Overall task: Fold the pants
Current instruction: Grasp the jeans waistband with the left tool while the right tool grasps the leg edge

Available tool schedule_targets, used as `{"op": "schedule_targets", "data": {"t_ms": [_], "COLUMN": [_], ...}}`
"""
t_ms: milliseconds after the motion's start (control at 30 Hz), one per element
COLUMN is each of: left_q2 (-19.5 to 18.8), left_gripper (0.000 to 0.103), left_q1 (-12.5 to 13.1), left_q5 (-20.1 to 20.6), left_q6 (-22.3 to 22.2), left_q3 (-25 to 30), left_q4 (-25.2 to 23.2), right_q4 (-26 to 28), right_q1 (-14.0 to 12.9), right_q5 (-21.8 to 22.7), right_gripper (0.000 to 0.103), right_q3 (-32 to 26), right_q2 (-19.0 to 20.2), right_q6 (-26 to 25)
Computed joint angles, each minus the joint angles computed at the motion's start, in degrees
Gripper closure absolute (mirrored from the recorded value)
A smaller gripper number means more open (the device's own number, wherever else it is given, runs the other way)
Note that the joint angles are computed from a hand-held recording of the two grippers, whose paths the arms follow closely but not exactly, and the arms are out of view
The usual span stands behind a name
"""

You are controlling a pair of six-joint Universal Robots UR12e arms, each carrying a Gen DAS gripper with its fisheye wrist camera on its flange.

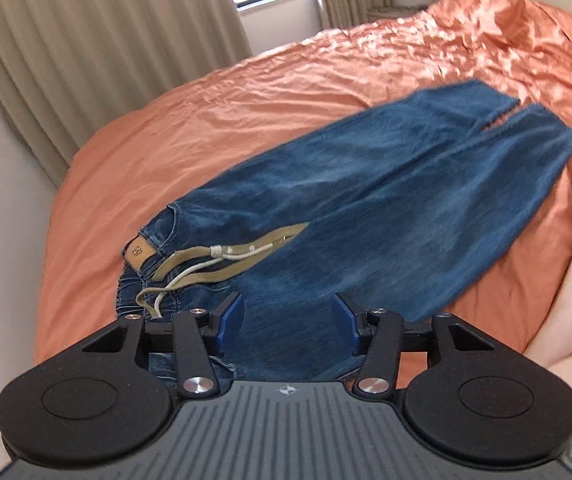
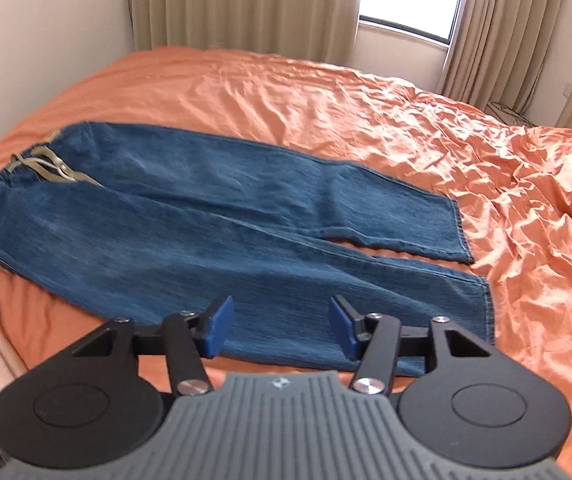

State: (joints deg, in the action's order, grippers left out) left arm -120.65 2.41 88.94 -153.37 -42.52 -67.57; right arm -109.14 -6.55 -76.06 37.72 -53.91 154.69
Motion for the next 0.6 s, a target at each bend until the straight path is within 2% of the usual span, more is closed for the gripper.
{"op": "schedule_targets", "data": {"t_ms": [133, 267, 367, 467, 600], "left_q2": [-2.4, -5.5, -5.9, -6.7, -6.3], "left_gripper": [0.045, 0.043, 0.040, 0.040, 0.039], "left_q1": [1.4, 1.9, 1.5, 1.4, 0.9], "left_q5": [1.5, 6.0, 10.6, 12.7, 14.8], "left_q6": [10.7, 17.2, 21.8, 25.1, 27.1], "left_q3": [4.6, 9.0, 7.1, 6.7, 3.4], "left_q4": [-10.4, -21.1, -21.4, -23.0, -19.5], "right_q4": [10.2, 18.7, 20.9, 24.4, 28.4], "right_q1": [-1.0, -1.5, -1.6, -1.9, -2.2], "right_q5": [-4.5, -7.8, -10.3, -11.7, -12.1], "right_gripper": [0.070, 0.073, 0.075, 0.075, 0.075], "right_q3": [-10.9, -19.4, -22.0, -26.7, -31.6], "right_q2": [6.3, 11.3, 13.1, 15.8, 18.2], "right_q6": [-1.7, -3.9, -5.3, -5.7, -8.9]}}
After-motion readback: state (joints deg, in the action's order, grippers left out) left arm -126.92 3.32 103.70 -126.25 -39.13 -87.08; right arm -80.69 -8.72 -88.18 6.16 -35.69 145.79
